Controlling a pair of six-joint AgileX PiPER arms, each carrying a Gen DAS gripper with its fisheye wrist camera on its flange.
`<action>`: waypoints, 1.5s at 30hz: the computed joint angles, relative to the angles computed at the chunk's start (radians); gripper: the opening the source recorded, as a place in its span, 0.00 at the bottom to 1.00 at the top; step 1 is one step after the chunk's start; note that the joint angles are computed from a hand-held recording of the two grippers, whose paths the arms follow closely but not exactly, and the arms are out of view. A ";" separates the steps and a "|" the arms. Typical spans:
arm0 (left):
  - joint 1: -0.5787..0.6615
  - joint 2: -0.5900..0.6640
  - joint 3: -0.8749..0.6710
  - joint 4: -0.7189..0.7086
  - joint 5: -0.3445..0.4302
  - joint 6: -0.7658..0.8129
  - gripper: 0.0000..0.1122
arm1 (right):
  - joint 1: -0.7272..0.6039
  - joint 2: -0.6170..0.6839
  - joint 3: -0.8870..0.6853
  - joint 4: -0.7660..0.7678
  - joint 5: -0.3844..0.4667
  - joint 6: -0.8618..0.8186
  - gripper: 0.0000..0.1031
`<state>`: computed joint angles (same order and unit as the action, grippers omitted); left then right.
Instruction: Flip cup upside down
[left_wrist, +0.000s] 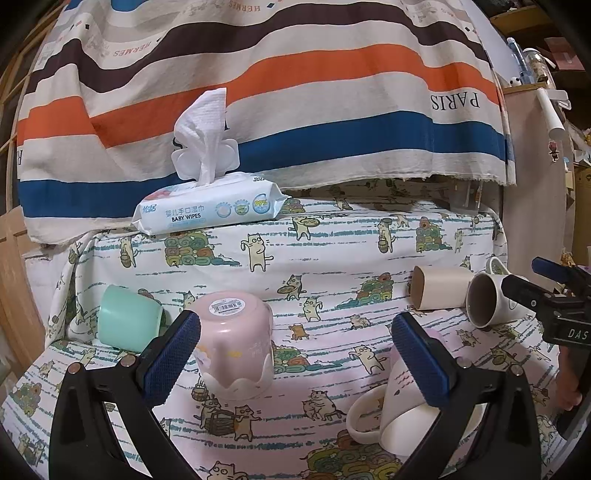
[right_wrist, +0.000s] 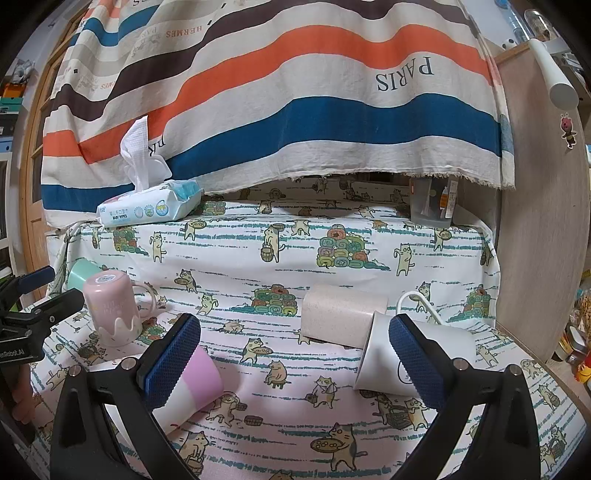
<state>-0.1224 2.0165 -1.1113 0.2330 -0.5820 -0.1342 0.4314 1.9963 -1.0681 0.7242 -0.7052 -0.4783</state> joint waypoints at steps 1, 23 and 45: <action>0.000 0.000 0.000 0.000 0.000 0.000 0.92 | 0.000 -0.001 0.000 0.000 0.000 -0.001 1.00; 0.000 -0.004 0.007 -0.006 -0.004 0.010 0.92 | 0.002 0.000 -0.001 0.008 0.001 -0.005 1.00; -0.001 0.001 -0.002 -0.014 0.003 0.012 0.92 | -0.003 0.000 0.000 0.005 0.002 0.000 1.00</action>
<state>-0.1233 2.0180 -1.1137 0.2191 -0.5789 -0.1218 0.4280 1.9963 -1.0677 0.7289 -0.7037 -0.4787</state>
